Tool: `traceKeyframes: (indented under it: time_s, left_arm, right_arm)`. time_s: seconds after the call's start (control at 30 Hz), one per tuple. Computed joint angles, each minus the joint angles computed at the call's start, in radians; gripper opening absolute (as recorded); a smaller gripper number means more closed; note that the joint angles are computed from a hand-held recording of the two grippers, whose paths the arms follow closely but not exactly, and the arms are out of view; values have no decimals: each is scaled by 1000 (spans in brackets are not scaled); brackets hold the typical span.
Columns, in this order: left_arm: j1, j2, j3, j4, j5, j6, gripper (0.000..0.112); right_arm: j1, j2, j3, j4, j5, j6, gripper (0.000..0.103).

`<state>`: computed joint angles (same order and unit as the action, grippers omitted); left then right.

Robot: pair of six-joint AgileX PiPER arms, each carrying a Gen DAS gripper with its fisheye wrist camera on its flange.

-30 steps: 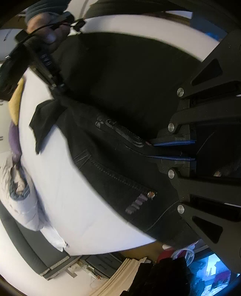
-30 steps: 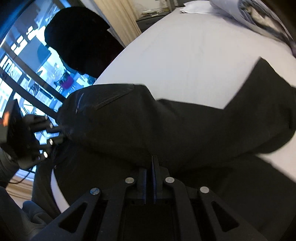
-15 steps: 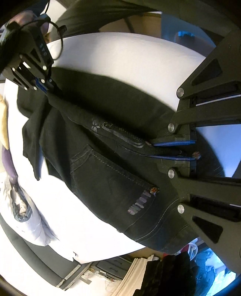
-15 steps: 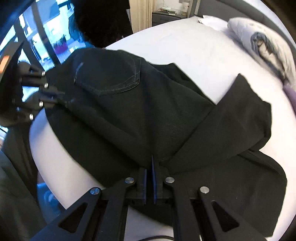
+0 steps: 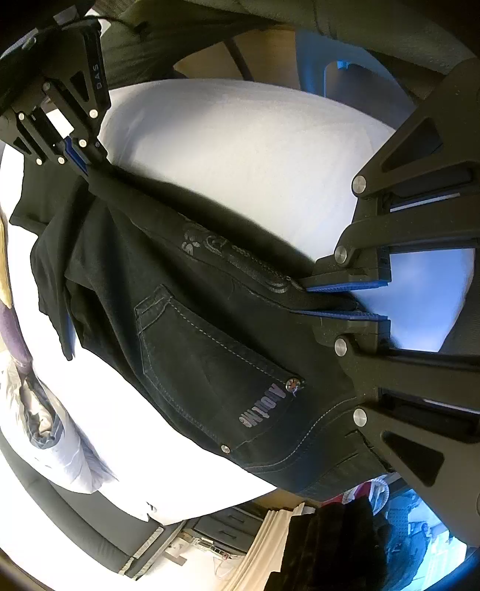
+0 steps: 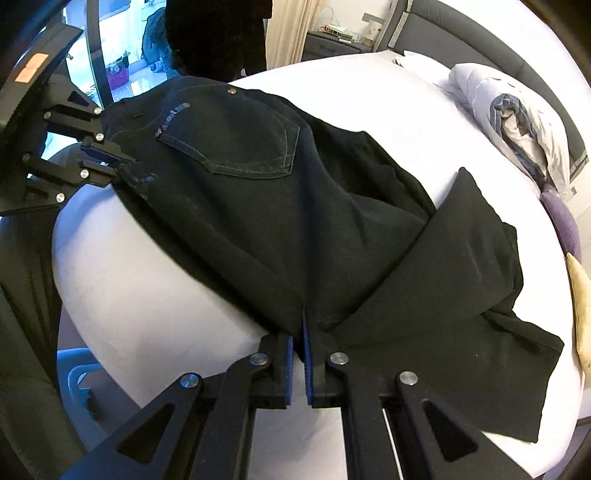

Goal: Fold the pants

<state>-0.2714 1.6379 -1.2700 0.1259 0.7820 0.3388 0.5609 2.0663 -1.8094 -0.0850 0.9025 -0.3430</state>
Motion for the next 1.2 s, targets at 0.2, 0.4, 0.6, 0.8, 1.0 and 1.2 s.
traceKeyframes:
  time_s: [0.2, 0.4, 0.6, 0.8, 1.0, 1.2]
  left_arm:
    - [10, 26, 21, 40, -57, -63, 9]
    - [26, 19, 36, 43, -90, -141, 15]
    - [44, -34, 30, -19, -40, -118, 23]
    - [90, -108, 19, -123, 0, -47, 92]
    - [129, -90, -81, -232, 18, -50, 92]
    - [57, 103, -265, -220, 4, -159, 65]
  right_arm:
    - [14, 8, 58, -39, -58, 58, 6]
    - [24, 21, 43, -83, -73, 98, 6]
    - [29, -13, 64, -101, -103, 116, 6]
    - [45, -20, 82, -145, -111, 115, 6]
    - [55, 0, 124, -190, -157, 163, 9]
    - [37, -27, 181, -148, -218, 171, 9]
